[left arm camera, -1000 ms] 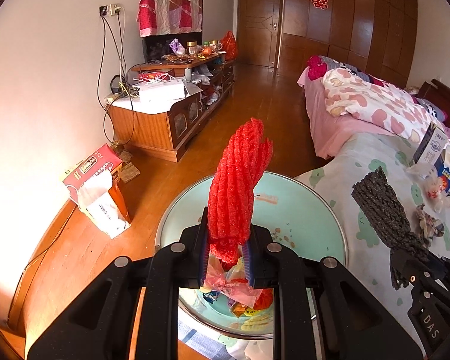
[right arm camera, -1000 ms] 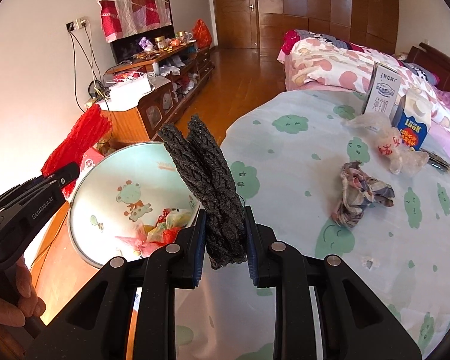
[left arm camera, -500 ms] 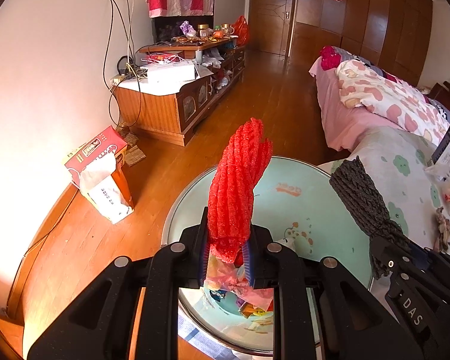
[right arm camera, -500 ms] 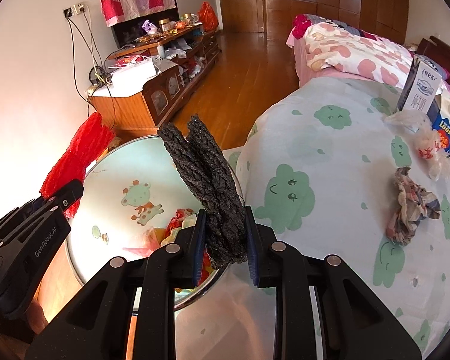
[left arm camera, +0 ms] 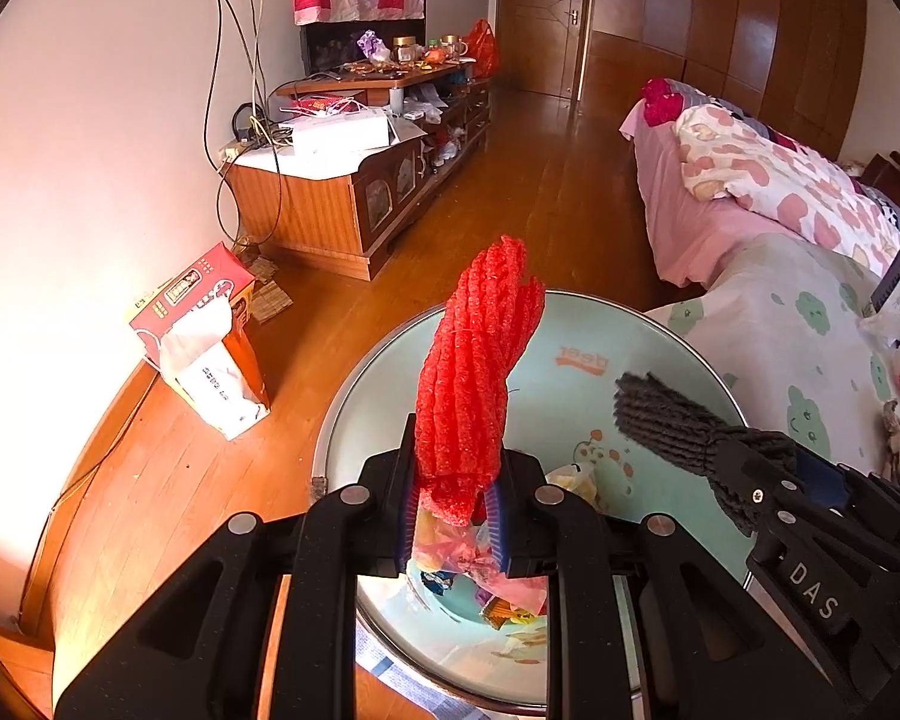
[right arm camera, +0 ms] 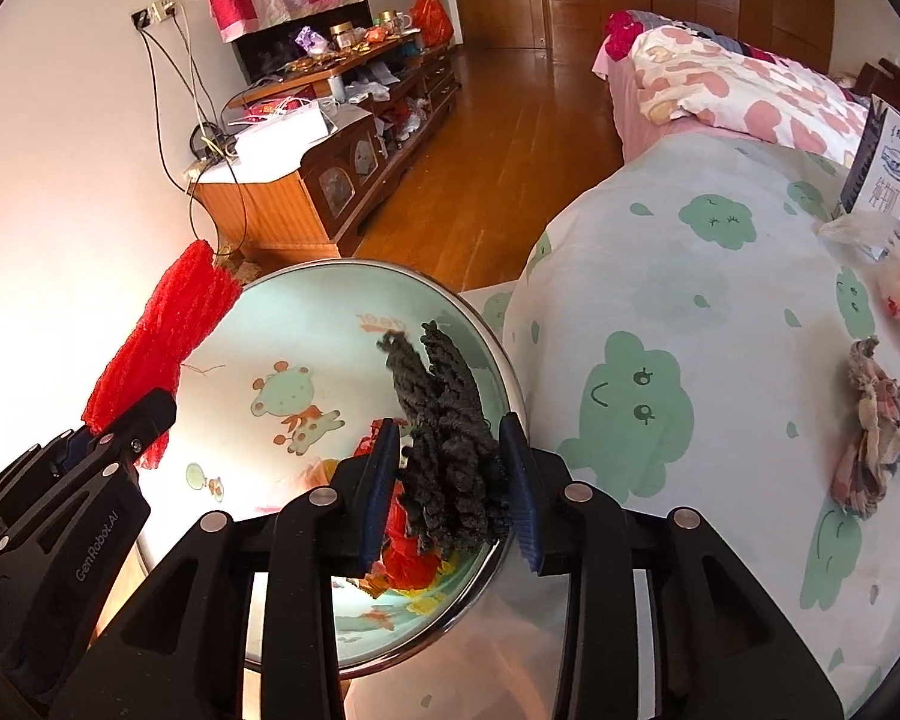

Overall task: Collect trash
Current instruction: 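Open both grippers to drop the red net and black rope into the bin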

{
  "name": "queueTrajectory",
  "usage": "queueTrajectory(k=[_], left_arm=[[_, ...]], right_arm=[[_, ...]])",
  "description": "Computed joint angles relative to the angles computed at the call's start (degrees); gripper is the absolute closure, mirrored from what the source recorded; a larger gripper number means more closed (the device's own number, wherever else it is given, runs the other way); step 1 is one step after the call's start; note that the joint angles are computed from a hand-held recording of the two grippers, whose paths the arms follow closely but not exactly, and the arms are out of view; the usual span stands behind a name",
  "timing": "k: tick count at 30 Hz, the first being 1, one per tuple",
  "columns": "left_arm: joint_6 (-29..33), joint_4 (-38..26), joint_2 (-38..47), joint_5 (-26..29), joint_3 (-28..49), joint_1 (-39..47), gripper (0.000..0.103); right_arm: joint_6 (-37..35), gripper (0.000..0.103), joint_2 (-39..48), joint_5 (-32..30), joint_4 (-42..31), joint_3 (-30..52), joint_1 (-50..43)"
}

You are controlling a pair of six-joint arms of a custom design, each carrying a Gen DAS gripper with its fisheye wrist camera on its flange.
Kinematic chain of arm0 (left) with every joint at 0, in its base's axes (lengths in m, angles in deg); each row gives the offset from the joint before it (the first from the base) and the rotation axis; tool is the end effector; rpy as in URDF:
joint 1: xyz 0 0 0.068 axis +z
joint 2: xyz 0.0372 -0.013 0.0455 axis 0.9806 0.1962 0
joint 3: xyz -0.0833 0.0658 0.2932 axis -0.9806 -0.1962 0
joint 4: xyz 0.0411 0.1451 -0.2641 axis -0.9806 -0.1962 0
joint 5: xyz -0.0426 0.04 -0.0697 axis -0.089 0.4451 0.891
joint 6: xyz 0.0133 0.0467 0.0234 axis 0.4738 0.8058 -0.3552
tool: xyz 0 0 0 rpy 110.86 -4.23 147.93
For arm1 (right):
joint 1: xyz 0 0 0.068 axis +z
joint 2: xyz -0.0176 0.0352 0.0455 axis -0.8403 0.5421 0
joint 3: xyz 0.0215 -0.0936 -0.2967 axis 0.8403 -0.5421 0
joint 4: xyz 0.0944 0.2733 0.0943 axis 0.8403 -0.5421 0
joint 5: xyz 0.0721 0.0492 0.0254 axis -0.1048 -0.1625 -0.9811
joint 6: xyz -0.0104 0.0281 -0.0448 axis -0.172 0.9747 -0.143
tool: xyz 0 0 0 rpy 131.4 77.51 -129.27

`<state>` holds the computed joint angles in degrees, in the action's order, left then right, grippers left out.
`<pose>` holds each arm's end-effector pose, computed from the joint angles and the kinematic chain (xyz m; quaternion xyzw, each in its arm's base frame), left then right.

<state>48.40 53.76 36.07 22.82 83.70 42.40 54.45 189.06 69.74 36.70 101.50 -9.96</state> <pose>0.2470 -0.1693 0.0361 0.0924 0.9321 -0.0383 0.3482 0.2081 0.2007 0.0261 0.1321 0.9351 0.0421 0.3262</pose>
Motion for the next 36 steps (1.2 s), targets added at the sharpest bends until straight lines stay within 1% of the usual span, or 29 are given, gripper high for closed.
queueTrajectory(k=[4,8,14,15,16,17,18,19,20,22,25,27,29,31,32,33,36], left_arm=[[0.06,-0.01,-0.12,-0.33,-0.09,-0.35,0.084],[0.22,0.13,-0.35,-0.63,-0.38,-0.72,0.083],[0.46,0.27,-0.67,-1.72,-0.64,-1.37,0.078],[0.39,0.21,-0.79,-1.88,-0.69,-1.57,0.075],[0.25,0.16,-0.96,-2.10,-0.82,-1.79,0.066],[0.04,0.06,-1.15,-2.60,-0.95,-2.12,0.061],[-0.10,-0.06,-1.40,-3.26,-1.04,-2.47,0.050],[-0.19,-0.02,-1.77,-4.10,-1.26,-2.89,0.045],[-0.17,0.03,-2.10,-4.69,-1.45,-3.26,0.043],[-0.43,-0.22,-2.86,-6.13,-1.72,-4.14,0.029],[-0.57,-0.11,-3.83,-7.97,-2.32,-5.24,0.022],[-0.84,-0.54,-4.43,-8.89,-2.51,-6.08,0.017],[-1.14,-0.51,-5.10,-9.86,-2.97,-6.92,0.014],[-0.99,-0.35,-5.93,-10.37,-3.60,-7.50,0.010],[-1.15,-0.27,-6.31,-10.77,-3.96,-8.06,0.009],[-1.22,-0.19,-6.74,-10.95,-4.30,-8.53,0.009],[-1.63,-0.58,-8.04,-11.21,-4.94,-9.91,0.006]], right_arm=[[1.93,0.066,-0.71,2.00,1.80,-1.67,1.66],[2.77,0.065,-1.98,3.47,1.64,-2.43,2.45],[4.94,0.065,-5.40,6.76,-0.93,-4.36,4.25],[5.28,0.065,-5.98,7.06,-1.36,-4.67,4.39],[5.88,0.065,-6.65,7.52,-1.62,-5.32,4.71],[6.53,0.065,-6.98,7.98,-1.90,-5.71,5.10],[6.81,0.065,-7.47,8.20,-2.27,-5.98,5.24],[7.79,0.065,-8.34,8.90,-2.83,-6.71,5.74],[8.37,0.062,-8.87,9.32,-3.01,-7.17,6.05],[9.82,0.059,-10.23,10.40,-3.64,-8.38,6.84],[12.09,0.052,-11.80,11.71,-4.70,-10.04,8.03],[14.72,0.042,-13.41,13.10,-6.60,-11.13,9.06],[17.39,0.038,-14.78,14.52,-8.74,-11.91,10.34],[19.87,0.035,-16.11,16.02,-11.06,-12.57,11.58],[21.60,0.034,-17.11,16.98,-12.80,-13.05,12.50],[21.89,0.033,-17.47,17.20,-13.04,-13.41,12.59],[25.79,0.033,-20.02,18.78,-18.25,-14.57,14.27]])
